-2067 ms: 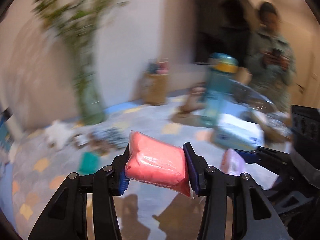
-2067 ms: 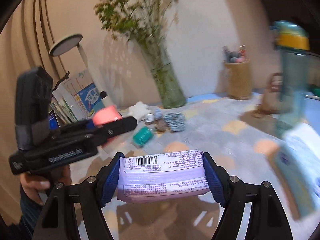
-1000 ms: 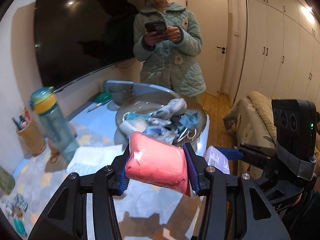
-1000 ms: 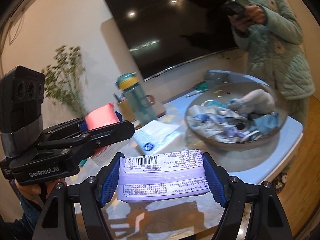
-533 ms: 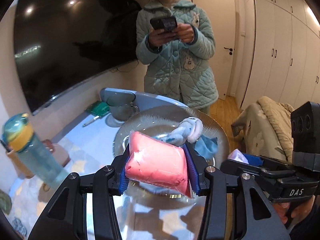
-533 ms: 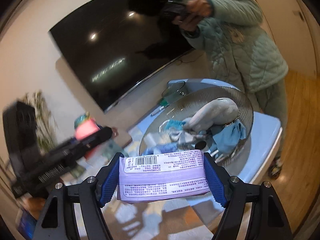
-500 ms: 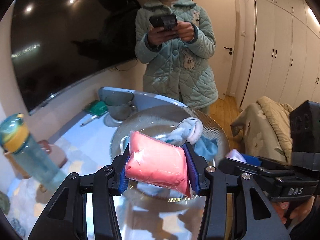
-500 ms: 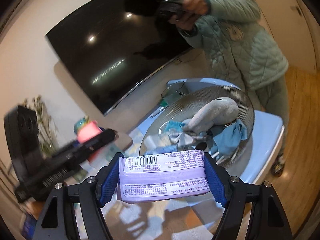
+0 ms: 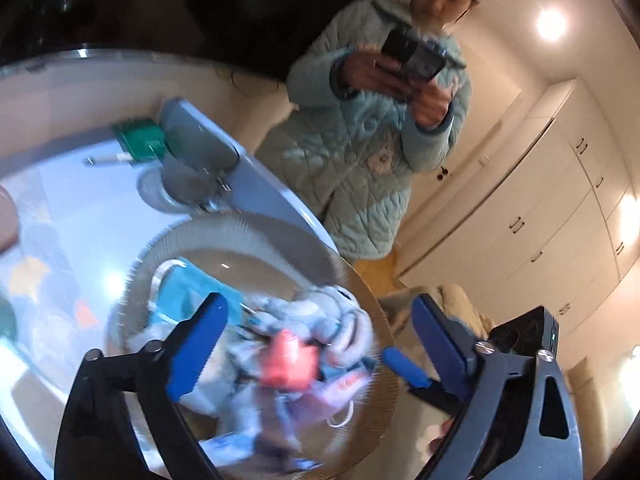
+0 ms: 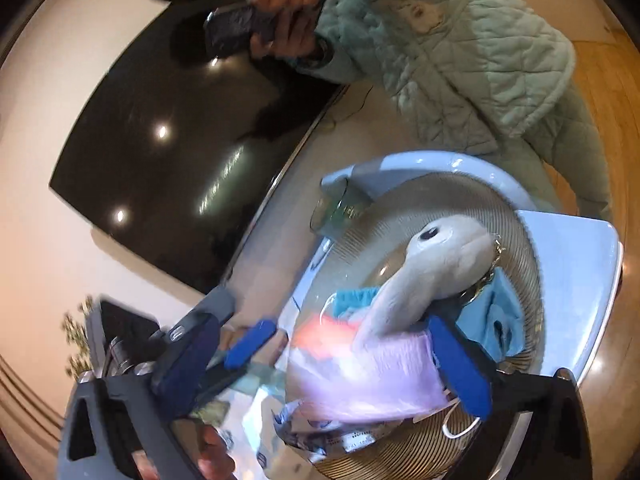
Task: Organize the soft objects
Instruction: 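Open the left tool over the bowl while the right tool releases the purple packet, then move both open tools back to the pile on the bed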
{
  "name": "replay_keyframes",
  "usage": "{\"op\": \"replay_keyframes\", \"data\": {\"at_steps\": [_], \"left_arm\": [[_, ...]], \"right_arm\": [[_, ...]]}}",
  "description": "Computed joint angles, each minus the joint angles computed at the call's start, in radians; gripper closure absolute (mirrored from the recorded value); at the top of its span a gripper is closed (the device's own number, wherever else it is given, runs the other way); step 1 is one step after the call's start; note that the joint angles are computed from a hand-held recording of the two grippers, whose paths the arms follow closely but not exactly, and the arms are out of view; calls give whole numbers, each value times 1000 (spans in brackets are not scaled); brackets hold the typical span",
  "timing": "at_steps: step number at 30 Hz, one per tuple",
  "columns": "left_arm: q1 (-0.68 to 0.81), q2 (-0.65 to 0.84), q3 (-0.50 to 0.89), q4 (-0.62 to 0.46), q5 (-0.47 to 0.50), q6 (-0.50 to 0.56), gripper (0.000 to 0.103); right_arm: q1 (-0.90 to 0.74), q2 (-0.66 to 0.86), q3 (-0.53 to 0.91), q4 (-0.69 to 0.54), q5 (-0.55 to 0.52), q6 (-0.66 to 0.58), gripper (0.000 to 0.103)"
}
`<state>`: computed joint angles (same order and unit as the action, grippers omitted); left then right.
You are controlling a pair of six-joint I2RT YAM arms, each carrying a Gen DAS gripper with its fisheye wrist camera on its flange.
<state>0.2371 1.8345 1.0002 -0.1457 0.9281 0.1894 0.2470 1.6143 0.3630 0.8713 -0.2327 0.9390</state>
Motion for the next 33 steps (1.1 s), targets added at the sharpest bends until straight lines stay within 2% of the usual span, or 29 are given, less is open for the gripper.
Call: {"op": "replay_keyframes", "data": {"at_steps": [1, 3, 5, 7, 8, 10, 11, 13, 15, 17, 20, 22, 23, 24, 26, 27, 28, 30, 31, 33], "left_arm": [[24, -23, -26, 2, 7, 24, 1], [81, -59, -61, -35, 39, 88, 1], [155, -98, -97, -96, 81, 189, 1], [254, -138, -131, -196, 110, 322, 1], [304, -161, -144, -248, 79, 371, 1], [399, -195, -161, -335, -16, 457, 1], [461, -195, -157, -383, -33, 518, 1], [605, -175, -138, -473, -43, 659, 1], [724, -139, -106, -495, -78, 744, 1], [826, -99, -83, -419, -134, 763, 1], [938, -21, -65, -130, -249, 610, 1], [978, 82, 8, -39, -341, 559, 1], [992, 148, 71, -36, -400, 559, 1], [1007, 208, 131, -51, -438, 575, 1], [1041, 326, 253, -84, -486, 611, 1], [1055, 379, 303, -83, -515, 619, 1], [1059, 413, 331, -75, -541, 622, 1], [1070, 479, 392, -67, -575, 636, 0], [1079, 513, 447, -113, -534, 644, 0], [1072, 558, 538, -190, -514, 638, 0]], "right_arm": [[-4, -10, -4, -4, 1, -1, 0], [-3, -36, -23, -3, 8, 11, 0], [9, -57, -63, 50, 23, 29, 0], [41, -78, -103, 105, 54, 10, 0], [89, -101, -136, 138, 104, -14, 0], [207, -112, -189, 237, 221, -84, 0], [306, -112, -209, 295, 286, -163, 0], [461, -108, -201, 325, 385, -286, 0], [586, -94, -153, 296, 447, -386, 0], [695, -60, -47, 192, 469, -479, 0], [802, 64, 109, 116, 457, -554, 0], [833, 182, 239, 59, 421, -527, 0], [831, 252, 308, 30, 369, -481, 0], [830, 294, 377, -51, 329, -434, 0], [808, 476, 622, -291, 130, -376, 0], [817, 543, 747, -446, 122, -389, 0], [828, 590, 836, -549, 150, -410, 0], [867, 724, 1087, -775, 276, -503, 0], [875, 780, 1213, -896, 301, -521, 0], [871, 908, 1464, -1047, 271, -572, 0]]}}
